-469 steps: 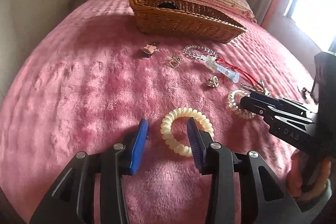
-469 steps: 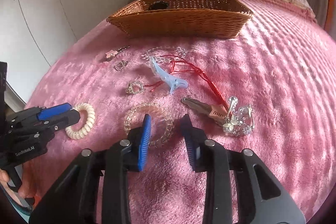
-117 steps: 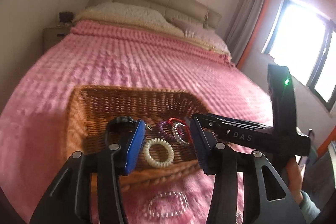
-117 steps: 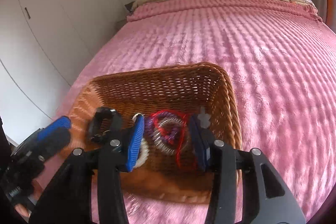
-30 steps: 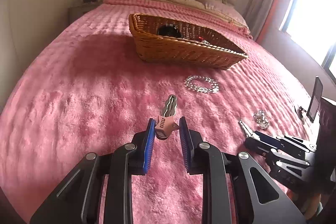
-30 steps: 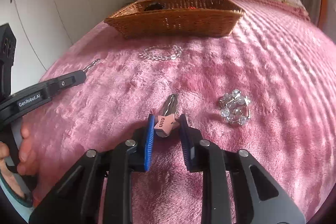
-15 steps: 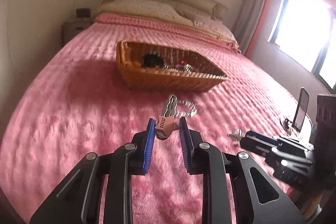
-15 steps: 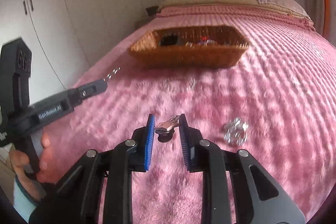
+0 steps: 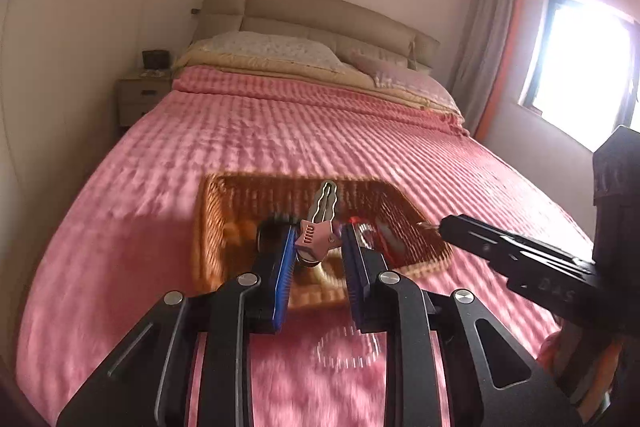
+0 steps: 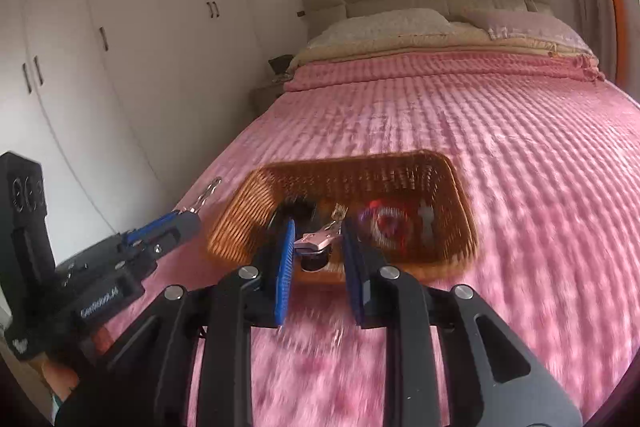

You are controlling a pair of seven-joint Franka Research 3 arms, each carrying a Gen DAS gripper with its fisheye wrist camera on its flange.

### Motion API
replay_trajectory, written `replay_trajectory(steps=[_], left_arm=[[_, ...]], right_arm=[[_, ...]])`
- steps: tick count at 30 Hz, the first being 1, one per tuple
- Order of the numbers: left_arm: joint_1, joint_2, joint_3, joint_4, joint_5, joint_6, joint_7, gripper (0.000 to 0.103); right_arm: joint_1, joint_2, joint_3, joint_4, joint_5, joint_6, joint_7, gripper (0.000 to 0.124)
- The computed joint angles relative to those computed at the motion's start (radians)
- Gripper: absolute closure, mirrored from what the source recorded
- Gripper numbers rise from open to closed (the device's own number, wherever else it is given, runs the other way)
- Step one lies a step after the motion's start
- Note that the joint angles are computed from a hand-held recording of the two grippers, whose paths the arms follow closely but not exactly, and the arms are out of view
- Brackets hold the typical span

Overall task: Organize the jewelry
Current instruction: 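Carry the keychain and clip into the basket and open both tools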

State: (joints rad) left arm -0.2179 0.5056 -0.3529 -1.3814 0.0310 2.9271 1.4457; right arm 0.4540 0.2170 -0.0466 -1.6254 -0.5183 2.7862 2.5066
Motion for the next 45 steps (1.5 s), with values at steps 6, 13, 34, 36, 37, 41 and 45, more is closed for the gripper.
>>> replay_trajectory(steps=[6,13,34,36,37,41,45], left_arm=[[-0.068,0.252,0.031,0.371,-0.001,-0.155,-0.028,0.081],[-0.098,0.373,0.060,0.537,-0.007,-0.245,-0.012,0.081],[0.041,0.132,-0.062,0.116,-0.097,0.023,0.043,0.065],[0.073,0.077,-0.094,0.029,-0.107,0.065,0.054,0.065],[0.086,0.045,-0.104,-0.018,-0.106,0.084,0.061,0.065],[0.144,-0.083,-0.153,-0.202,-0.111,0.141,0.084,0.065],[0.251,-0.196,-0.262,-0.371,-0.178,0.189,0.136,0.061]], right_arm=[[-0.108,0.201,0.072,0.224,0.336,-0.035,-0.271,0.103],[-0.102,0.315,0.037,0.339,0.485,-0.080,-0.378,0.103],[-0.061,0.202,-0.003,0.156,0.570,0.028,-0.382,0.087],[-0.033,0.146,-0.024,0.089,0.529,0.044,-0.350,0.086],[-0.017,0.119,-0.038,0.057,0.497,0.049,-0.326,0.085],[0.058,-0.021,-0.099,-0.104,0.270,0.068,-0.152,0.081],[0.092,-0.174,-0.104,-0.260,-0.004,0.048,0.066,0.073]])
